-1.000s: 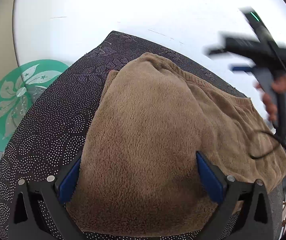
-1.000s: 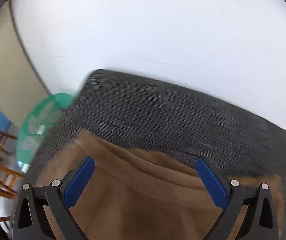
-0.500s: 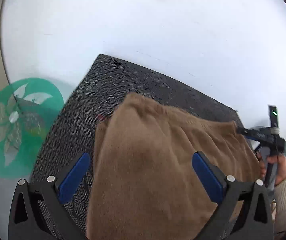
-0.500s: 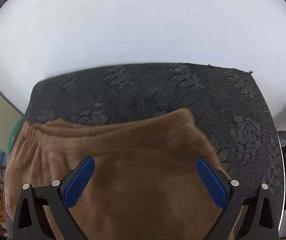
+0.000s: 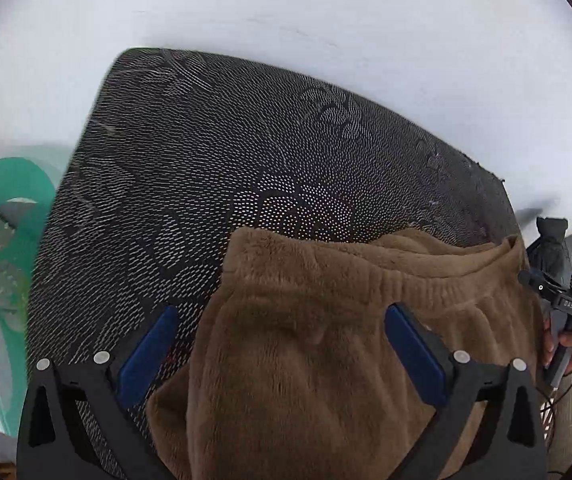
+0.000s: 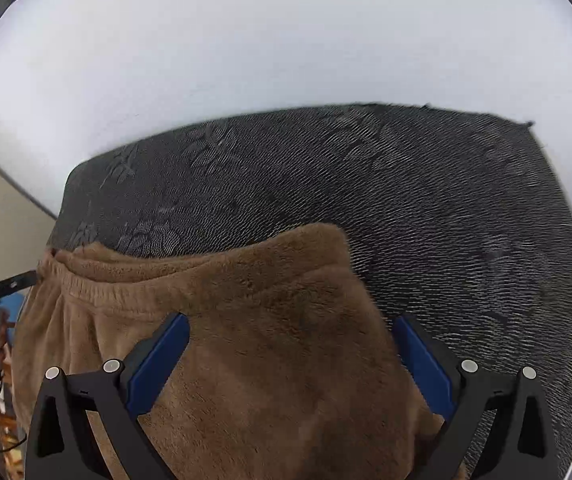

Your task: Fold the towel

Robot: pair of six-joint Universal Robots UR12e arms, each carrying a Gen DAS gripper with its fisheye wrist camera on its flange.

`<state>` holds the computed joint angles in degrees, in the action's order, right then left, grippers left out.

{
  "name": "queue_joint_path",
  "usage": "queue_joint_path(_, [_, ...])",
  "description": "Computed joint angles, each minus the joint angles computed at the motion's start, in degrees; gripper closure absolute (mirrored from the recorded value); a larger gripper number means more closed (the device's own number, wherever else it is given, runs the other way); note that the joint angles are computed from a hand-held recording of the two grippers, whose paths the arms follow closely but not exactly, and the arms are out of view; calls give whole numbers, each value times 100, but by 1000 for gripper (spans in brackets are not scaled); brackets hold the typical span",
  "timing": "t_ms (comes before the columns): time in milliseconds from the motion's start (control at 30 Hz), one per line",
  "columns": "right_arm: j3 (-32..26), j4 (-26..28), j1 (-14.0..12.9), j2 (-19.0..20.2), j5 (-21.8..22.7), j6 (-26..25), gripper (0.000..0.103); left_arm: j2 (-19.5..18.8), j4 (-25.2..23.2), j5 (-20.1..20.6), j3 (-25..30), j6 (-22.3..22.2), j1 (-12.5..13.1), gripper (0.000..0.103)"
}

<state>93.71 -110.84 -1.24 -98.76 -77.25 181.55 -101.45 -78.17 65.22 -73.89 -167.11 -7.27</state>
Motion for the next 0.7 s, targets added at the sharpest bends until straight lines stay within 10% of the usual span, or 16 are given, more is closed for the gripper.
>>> queue_joint_path(167, [155, -290, 68, -16, -109, 85, 61, 84, 395, 232, -192, 332, -99, 12])
queue_joint_path(267, [291, -718, 64, -145, -145, 301, 81, 144, 249, -154, -208, 331, -25, 64])
queue_joint_path(500, [353, -1701, 414, -246, -1327, 358, 85, 462, 1370, 383, -675, 130, -149, 76])
queue_joint_path(700, [363, -1118, 470, 30, -1725, 558, 85, 439, 1390, 666, -782, -80, -153, 60])
